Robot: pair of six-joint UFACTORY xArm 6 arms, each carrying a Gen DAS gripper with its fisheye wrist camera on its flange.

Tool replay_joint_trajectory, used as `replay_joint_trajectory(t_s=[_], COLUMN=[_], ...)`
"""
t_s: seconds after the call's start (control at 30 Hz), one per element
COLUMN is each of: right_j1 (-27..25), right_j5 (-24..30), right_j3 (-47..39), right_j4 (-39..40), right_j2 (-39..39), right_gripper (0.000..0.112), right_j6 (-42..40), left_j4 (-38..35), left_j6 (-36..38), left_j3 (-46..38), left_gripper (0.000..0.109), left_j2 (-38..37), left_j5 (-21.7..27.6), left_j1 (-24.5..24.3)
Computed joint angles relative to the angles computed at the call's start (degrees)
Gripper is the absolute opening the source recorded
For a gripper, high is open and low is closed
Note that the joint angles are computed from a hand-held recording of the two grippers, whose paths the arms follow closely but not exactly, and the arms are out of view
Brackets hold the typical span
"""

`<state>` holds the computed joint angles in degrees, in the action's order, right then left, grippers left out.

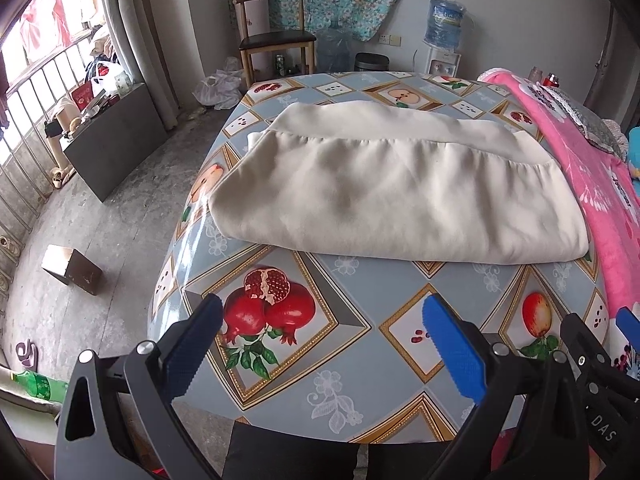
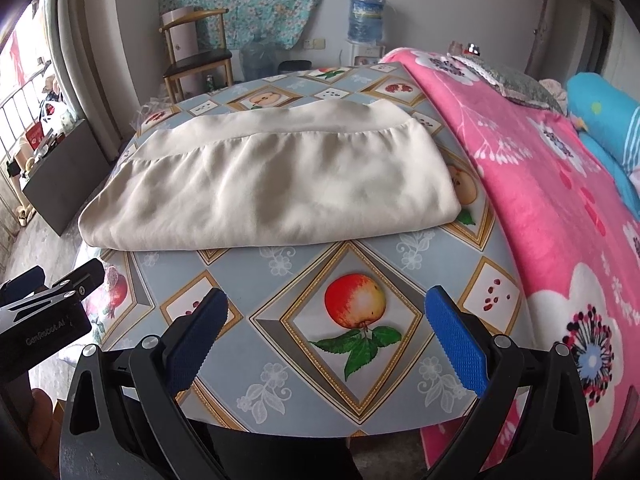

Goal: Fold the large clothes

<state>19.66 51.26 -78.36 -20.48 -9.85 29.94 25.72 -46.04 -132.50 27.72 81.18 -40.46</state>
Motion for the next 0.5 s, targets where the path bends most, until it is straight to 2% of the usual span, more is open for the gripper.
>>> replay_joint_trajectory(t_s=[0.5], right_j1=[-0.25], right_j5=[0.23], right_j3=[0.40], right_j4=[0.56], right_j2=[-0.41], right_gripper=[0.096], right_j6=[-0.24], left_j4=[-1.61], left_j6=[-0.08], left_j3=[2.80], left_gripper=[0.098], left_j2=[-1.50], left_j5=[-1.45], left_j1=[0.19])
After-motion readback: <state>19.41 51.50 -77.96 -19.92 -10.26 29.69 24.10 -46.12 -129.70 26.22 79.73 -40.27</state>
